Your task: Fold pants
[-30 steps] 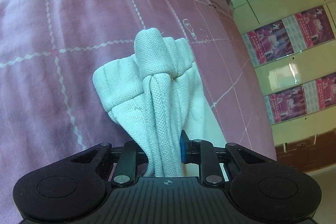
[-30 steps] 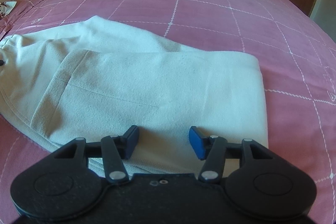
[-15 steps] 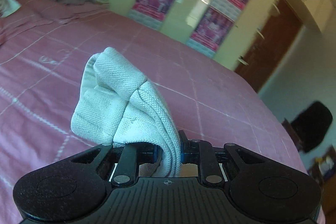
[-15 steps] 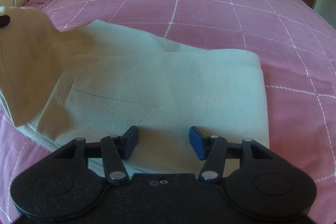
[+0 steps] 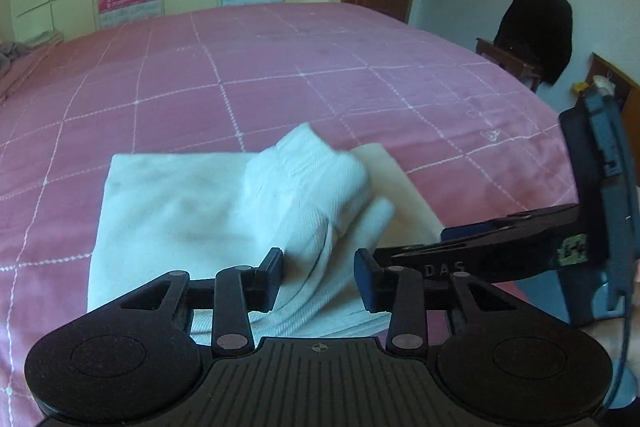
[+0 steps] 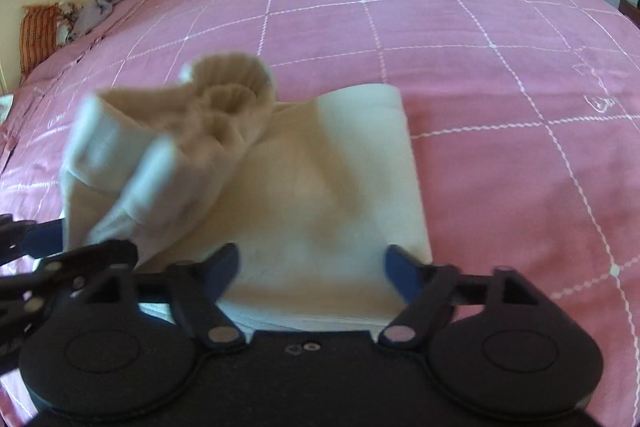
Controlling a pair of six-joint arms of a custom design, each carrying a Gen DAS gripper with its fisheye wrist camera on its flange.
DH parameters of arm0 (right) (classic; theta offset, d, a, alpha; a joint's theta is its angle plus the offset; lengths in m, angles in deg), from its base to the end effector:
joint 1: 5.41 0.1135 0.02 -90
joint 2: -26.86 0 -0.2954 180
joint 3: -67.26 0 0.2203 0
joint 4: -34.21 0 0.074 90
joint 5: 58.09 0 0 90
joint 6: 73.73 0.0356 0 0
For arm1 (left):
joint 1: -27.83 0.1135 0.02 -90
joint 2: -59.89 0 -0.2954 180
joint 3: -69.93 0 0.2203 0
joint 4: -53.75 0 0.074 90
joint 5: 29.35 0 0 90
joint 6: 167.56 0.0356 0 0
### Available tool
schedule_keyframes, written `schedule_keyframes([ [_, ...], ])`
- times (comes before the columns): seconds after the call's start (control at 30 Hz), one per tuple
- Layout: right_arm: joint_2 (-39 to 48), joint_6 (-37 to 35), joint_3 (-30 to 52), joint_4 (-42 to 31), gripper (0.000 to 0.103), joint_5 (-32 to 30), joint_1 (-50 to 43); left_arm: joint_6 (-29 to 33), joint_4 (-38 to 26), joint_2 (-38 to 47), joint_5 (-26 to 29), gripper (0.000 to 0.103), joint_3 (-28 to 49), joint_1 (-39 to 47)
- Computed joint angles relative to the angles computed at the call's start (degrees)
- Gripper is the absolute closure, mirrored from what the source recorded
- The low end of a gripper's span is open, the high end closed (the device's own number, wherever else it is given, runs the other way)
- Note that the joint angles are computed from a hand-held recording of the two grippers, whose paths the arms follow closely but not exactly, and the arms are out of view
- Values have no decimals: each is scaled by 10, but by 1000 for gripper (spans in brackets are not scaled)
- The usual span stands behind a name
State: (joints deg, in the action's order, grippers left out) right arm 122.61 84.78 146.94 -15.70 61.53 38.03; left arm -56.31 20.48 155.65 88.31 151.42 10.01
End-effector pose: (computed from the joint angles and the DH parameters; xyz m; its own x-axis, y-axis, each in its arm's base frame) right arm 0.2328 0.1963 0.2506 -0.6632 0.4860 -0.5692 0.4517 0.8663 0.2134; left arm 0.3133 -0.1181 0.2753 -0.4482 0.4813 -0.7533 0.7852 0.6147 -0.0745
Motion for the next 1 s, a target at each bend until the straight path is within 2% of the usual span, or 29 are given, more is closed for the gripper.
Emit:
schedule_keyframes([
  [0.13,-23,8,-22,4,23,-6,-1,-48,-63,-6,31,63,48,25],
  [0.23,-47,24,-48,21,23,-8,4,-91,-53,-3,-19,61,46,31],
  [0.33,-66,35,-59,28,23,-6,12,-136,-34,11,-110,59,28,25],
  [0.4,-77,39,-62,34,23,-2,22,-152,-45,33,-136,58,24,26],
  [0.47,-82,41,-60,43,23,-1,28,-145,-49,43,-127,58,12,34],
  [0.5,-83,42,-59,50,22,-3,29,-141,-20,35,-129,58,-15,33],
  [0.57,-83,45,-65,76,19,-24,21,-138,-7,24,-135,58,-30,29],
  [0.77,-79,84,-95,176,19,-83,-17,-161,-20,38,-126,57,-7,27],
  [0.87,-56,89,-82,192,12,-95,-23,-153,-15,30,-129,56,-16,24],
  [1.0,-47,110,-88,232,12,-109,-33,-155,-6,37,-122,55,-17,25],
])
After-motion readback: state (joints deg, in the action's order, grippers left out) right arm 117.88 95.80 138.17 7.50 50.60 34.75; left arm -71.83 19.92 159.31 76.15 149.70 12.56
